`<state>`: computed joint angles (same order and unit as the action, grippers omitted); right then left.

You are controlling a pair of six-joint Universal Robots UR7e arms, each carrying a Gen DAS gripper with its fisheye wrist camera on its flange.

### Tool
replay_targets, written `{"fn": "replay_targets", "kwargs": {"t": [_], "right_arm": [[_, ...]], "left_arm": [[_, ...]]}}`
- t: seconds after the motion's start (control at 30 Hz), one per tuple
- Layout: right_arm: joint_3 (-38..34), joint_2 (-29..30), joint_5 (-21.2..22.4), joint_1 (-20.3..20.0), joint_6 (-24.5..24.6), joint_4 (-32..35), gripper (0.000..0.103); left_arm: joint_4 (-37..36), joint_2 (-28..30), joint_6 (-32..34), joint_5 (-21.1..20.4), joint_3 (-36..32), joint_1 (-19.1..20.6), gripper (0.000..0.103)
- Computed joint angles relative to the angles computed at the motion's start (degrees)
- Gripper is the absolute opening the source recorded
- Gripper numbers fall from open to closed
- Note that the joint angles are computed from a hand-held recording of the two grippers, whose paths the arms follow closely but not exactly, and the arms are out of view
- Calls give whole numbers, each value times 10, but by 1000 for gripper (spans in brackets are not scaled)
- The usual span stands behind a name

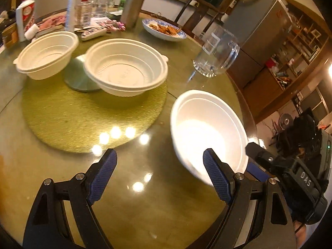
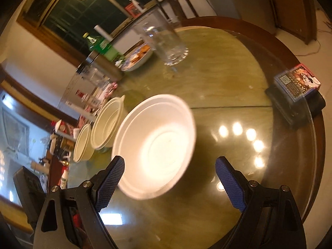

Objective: Organize plates and bowls
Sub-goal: 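Move both tools to a second white foam bowl on the table, then grasp the rim of the second white foam bowl with both tools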

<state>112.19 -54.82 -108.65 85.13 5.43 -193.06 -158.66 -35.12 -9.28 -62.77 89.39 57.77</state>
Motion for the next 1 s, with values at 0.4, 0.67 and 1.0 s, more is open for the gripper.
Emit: {"fn": "replay_targets", "kwargs": {"t": [0.4, 0.67, 1.0], "right_arm": [[-23, 21, 2, -19, 26, 15, 63], [-27, 51, -11, 11, -15, -15, 5], [-55, 117, 1, 66, -44, -55, 6]], "left_arm": [[14, 41, -7, 30, -31, 3, 70], [-45, 11, 56, 70, 24, -4, 13], [-154, -58, 61, 109, 113, 21, 13]]}}
